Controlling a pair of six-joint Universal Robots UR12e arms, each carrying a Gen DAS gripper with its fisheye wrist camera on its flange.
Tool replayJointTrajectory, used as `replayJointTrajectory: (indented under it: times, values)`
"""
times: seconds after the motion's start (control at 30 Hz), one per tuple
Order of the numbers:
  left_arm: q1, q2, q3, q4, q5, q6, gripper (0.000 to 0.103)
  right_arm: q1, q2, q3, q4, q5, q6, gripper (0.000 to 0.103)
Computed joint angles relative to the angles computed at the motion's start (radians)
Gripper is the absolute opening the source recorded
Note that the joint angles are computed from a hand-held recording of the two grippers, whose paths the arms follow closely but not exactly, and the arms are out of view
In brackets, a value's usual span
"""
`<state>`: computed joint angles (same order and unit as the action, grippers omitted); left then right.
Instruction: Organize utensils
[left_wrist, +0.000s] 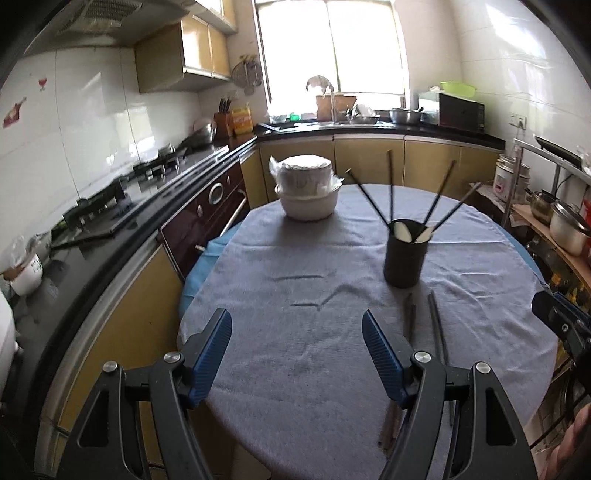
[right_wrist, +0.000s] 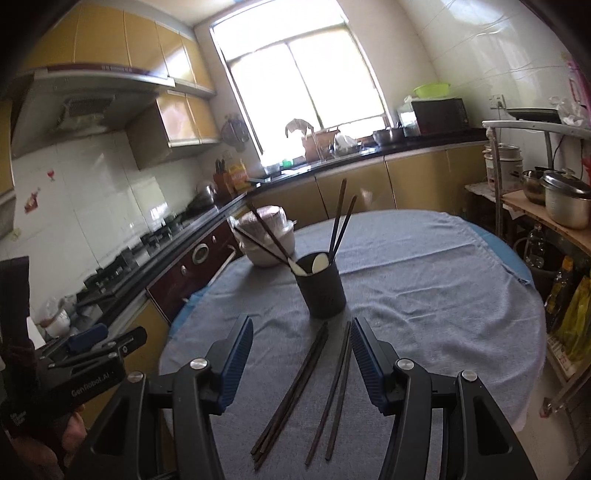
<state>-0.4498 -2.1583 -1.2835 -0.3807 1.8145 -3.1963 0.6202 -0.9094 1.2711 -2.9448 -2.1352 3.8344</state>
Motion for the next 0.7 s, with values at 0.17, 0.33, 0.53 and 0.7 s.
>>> replayJointTrajectory:
  times: [0.17,0.33,0.53,0.7]
  values:
    - [0.018,-0.023,0.032,-0.027,-0.029,-0.012,0.074,-0.009,0.033,-0.066,0.078,0.020,0.003,0.058]
    - [0.035,-0.043,0.062,-0.042,-0.058,-0.019,0.074,-0.014,0.065,-0.131,0.148,0.019,-0.002,0.058]
    - [0.050,-0.062,0.088,-0.054,-0.085,-0.015,0.074,-0.018,0.099,-0.201,0.212,0.027,-0.004,0.058]
    - [0.065,-0.074,0.104,-0.069,-0.107,-0.030,0.074,-0.019,0.126,-0.255,0.262,0.028,-0.015,0.058]
